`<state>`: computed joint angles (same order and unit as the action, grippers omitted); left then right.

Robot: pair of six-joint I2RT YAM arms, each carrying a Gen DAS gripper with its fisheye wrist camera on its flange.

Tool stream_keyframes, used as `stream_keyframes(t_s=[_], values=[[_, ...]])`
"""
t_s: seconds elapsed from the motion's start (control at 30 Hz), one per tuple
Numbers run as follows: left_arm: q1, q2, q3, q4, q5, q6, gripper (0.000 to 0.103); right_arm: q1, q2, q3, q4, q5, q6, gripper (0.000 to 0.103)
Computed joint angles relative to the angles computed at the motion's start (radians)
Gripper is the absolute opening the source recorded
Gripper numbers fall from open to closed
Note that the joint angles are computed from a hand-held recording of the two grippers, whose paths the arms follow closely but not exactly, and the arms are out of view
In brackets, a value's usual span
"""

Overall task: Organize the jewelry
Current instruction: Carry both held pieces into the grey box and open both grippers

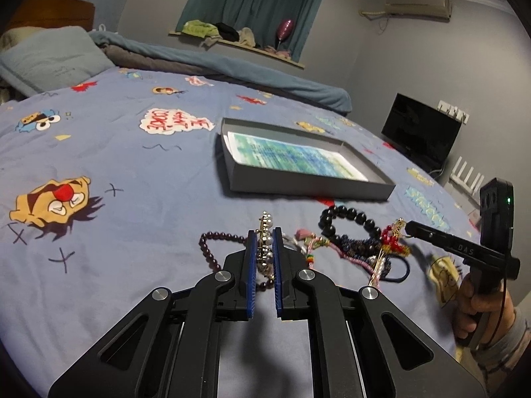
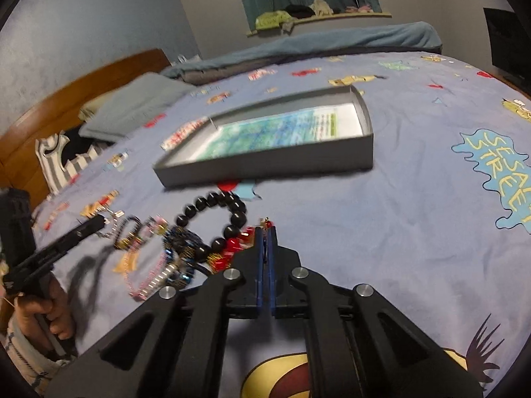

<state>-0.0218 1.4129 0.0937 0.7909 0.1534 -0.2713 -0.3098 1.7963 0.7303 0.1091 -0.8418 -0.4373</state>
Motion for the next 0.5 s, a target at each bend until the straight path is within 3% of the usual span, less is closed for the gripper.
stream_keyframes(t_s=[0.23,0.5], values=[[0.036,-0.151,0.000,-0.113,0.046,0.018,0.010,-0.042,-0.082,0.014,-0.041,-0.107,0.044,0.001],[0.046,-0.229,0.041,-0.208,0.077,0.034,0.010,-0.039,-0.156,0.039,-0.049,-0.128,0.087,0.001]])
